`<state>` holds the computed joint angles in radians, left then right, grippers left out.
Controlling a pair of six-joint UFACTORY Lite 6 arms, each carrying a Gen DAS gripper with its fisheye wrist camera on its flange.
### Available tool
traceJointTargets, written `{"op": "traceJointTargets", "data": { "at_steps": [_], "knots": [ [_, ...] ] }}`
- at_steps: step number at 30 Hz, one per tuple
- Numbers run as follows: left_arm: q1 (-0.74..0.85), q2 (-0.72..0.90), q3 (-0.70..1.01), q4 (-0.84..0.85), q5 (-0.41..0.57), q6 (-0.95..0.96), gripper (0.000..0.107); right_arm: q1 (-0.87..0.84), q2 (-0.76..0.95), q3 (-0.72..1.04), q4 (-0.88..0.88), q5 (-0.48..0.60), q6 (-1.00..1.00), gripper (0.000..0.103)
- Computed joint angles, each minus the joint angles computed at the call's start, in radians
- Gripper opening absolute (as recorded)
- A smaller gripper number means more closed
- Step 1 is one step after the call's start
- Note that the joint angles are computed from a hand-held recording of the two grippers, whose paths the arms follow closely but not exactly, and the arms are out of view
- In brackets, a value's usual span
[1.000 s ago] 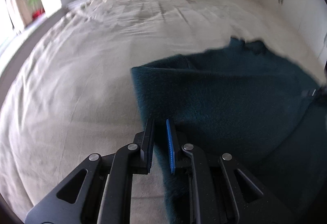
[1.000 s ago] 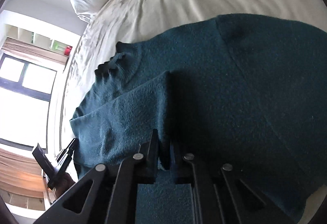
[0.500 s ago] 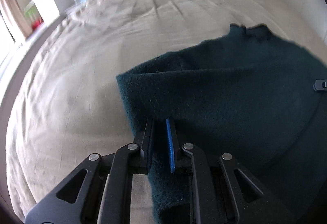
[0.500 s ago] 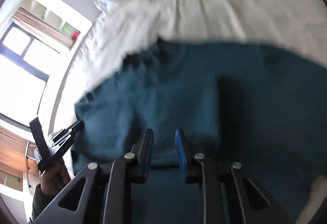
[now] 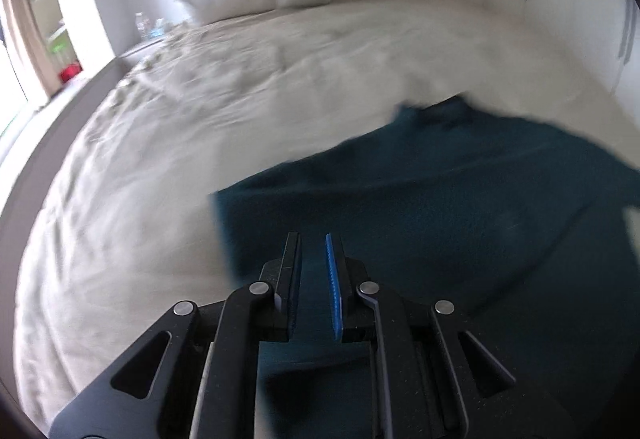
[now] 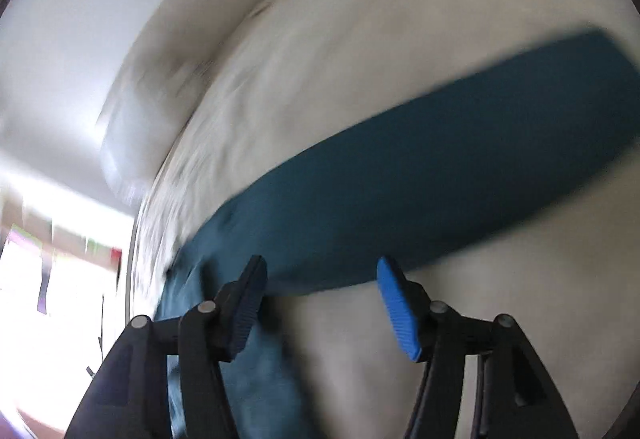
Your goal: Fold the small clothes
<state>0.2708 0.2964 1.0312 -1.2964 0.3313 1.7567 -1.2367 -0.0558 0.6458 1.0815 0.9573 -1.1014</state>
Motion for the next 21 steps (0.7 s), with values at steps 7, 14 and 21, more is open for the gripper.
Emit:
{"op": "traceJointTargets", "data": {
  "at_steps": [7, 14, 21],
  "knots": [
    [-0.129, 0.002, 0.002, 0.142, 0.253, -0.382, 0.028, -0.38, 0.456, 0.319, 0.03, 0.119, 0.045, 0.051],
    [-0.236, -0.006, -0.039, 0.022, 0.262, -0.439, 0.06, -0.301, 0.594, 0.474, 0.127, 0.042, 0.042, 0.041],
    [-0.228, 0.011, -0.018, 0.04, 0.349, -0.504, 0.06, -0.183, 0.443, 0.439, 0.122, -0.088, 0.005, 0.012]
  ]
}}
